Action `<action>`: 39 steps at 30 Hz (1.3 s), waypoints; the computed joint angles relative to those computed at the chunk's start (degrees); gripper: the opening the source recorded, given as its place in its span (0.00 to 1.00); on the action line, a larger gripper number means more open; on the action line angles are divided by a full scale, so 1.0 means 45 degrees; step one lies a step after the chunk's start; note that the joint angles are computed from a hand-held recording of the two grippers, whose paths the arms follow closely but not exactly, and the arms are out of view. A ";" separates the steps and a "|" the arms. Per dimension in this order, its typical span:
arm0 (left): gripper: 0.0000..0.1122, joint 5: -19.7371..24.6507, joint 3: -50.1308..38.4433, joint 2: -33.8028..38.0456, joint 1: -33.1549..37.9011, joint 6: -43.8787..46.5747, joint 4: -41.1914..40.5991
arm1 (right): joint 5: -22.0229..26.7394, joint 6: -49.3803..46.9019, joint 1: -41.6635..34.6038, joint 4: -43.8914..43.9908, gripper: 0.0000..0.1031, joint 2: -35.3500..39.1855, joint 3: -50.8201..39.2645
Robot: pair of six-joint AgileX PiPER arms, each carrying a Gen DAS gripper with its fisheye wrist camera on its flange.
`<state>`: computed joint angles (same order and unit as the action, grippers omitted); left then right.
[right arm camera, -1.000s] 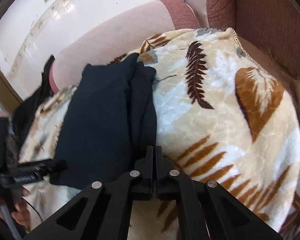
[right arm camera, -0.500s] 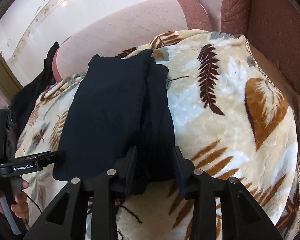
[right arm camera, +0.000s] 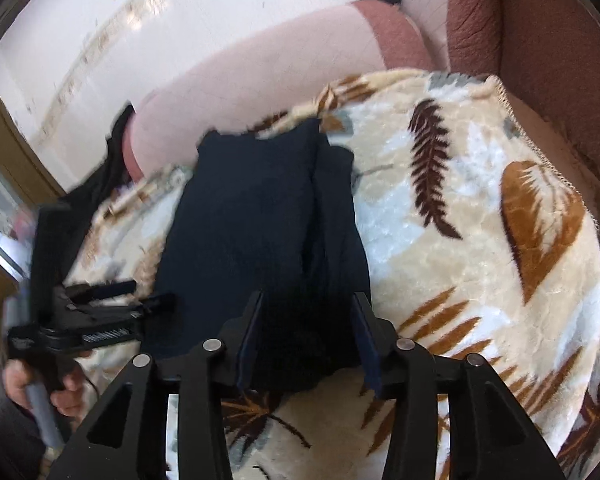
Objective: Fold large clothes
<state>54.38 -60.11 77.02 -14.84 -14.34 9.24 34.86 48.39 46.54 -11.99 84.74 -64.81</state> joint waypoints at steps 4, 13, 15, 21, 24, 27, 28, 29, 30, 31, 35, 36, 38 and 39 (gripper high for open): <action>0.65 0.0051 -0.0095 0.0099 0.0190 0.0229 -0.0281 | -0.0174 -0.0642 0.0035 0.0498 0.28 0.0342 -0.0048; 0.65 0.0099 -0.0059 0.0071 0.0356 0.0403 -0.0564 | 0.0307 -0.0530 0.0108 -0.0328 0.02 0.0749 0.0273; 0.65 0.0103 -0.0039 0.0023 0.0422 0.0484 -0.0595 | 0.0180 -0.0831 -0.0139 0.0301 0.02 0.0581 0.0296; 0.65 0.0086 -0.0438 0.0158 0.1273 0.1395 -0.1290 | 0.0108 -0.0716 -0.0938 0.1076 0.15 0.0106 -0.0423; 0.65 0.0417 -0.1287 0.0786 0.2834 0.2741 -0.2995 | -0.0056 -0.1363 -0.1421 0.1634 0.32 0.0691 -0.1513; 0.65 0.0914 -0.2068 0.1557 0.3940 0.3458 -0.4264 | 0.0537 -0.2218 -0.1822 0.2443 0.39 0.2111 -0.3256; 0.65 0.1074 -0.2299 0.1841 0.4353 0.3759 -0.4800 | 0.0789 -0.2359 -0.1889 0.2547 0.39 0.2602 -0.3846; 0.65 0.1188 -0.2443 0.2043 0.4632 0.3895 -0.5165 | 0.1139 -0.2386 -0.1924 0.2483 0.40 0.3125 -0.4468; 0.65 0.1286 -0.2555 0.2258 0.4934 0.4047 -0.5640 | 0.1495 -0.2090 -0.1883 0.2105 0.42 0.3636 -0.5039; 0.65 0.1453 -0.2671 0.2541 0.5293 0.4327 -0.6282 | 0.1765 -0.1982 -0.1881 0.1964 0.44 0.4091 -0.5509; 0.65 0.1812 -0.2645 0.3112 0.6152 0.5290 -0.8119 | 0.1361 -0.3672 -0.2008 0.2482 0.03 0.4312 -0.5618; 0.65 0.1791 -0.2590 0.3134 0.6212 0.5363 -0.8269 | 0.1192 -0.3614 -0.2111 0.2504 0.03 0.4201 -0.5377; 0.65 0.1665 -0.2515 0.3302 0.6288 0.5356 -0.8447 | 0.1301 -0.4004 -0.2569 0.3276 0.03 0.4283 -0.5102; 0.65 0.1676 -0.2481 0.3357 0.6317 0.5352 -0.8546 | 0.1393 -0.3830 -0.2541 0.3208 0.03 0.4301 -0.5077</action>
<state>61.92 -71.27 92.13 13.58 9.75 -29.21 41.13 31.16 35.11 2.44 104.09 -87.66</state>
